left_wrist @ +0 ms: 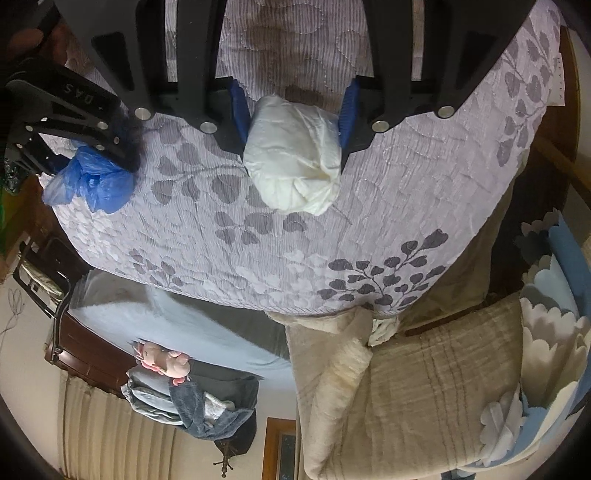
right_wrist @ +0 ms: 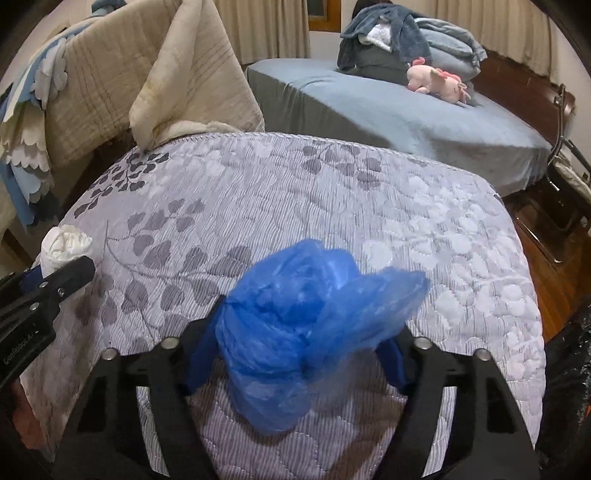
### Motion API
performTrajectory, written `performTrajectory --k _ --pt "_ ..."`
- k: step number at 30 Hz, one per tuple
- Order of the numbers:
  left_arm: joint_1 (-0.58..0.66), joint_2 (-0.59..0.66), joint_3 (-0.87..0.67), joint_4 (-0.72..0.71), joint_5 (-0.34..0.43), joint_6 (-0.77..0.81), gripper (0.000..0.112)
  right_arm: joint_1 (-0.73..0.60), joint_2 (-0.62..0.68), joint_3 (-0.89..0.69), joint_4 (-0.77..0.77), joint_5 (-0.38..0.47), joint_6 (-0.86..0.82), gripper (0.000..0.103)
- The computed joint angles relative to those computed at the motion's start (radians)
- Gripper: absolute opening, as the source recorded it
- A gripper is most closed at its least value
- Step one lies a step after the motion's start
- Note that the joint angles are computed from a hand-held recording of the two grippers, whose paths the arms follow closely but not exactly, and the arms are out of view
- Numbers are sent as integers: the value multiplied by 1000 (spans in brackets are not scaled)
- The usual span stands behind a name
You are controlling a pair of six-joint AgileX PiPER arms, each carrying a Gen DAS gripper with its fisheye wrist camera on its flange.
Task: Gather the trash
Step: 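Grasp the blue plastic bag with the right gripper while the left holds the tissue ball, then carry the tissue ball and blue bag over to the bin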
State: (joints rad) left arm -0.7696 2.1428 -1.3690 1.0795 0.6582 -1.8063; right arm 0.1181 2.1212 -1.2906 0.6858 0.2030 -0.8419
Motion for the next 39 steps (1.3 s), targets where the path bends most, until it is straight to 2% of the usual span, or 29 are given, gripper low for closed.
performTrajectory --k 5,9,13,23,27,39 --pt "-3 5 -4 -4 3 8 40 2 2 -4 -10 9 4 58" --pt "-10 0 -5 5 14 1 40 -10 -14 6 61 29 -62 54" --pt "-18 -10 -11 6 30 8 40 -21 -55 39 172 30 -172 54" --pt "-68 -47 -43 -2 81 31 40 -82 -188 116 260 64 -245 54" --pt "-105 -58 -76 -22 118 63 40 -127 -262 171 347 87 -337 54" --pt "-227 -67 -207 -63 227 153 40 -275 -456 292 404 178 -411 54"
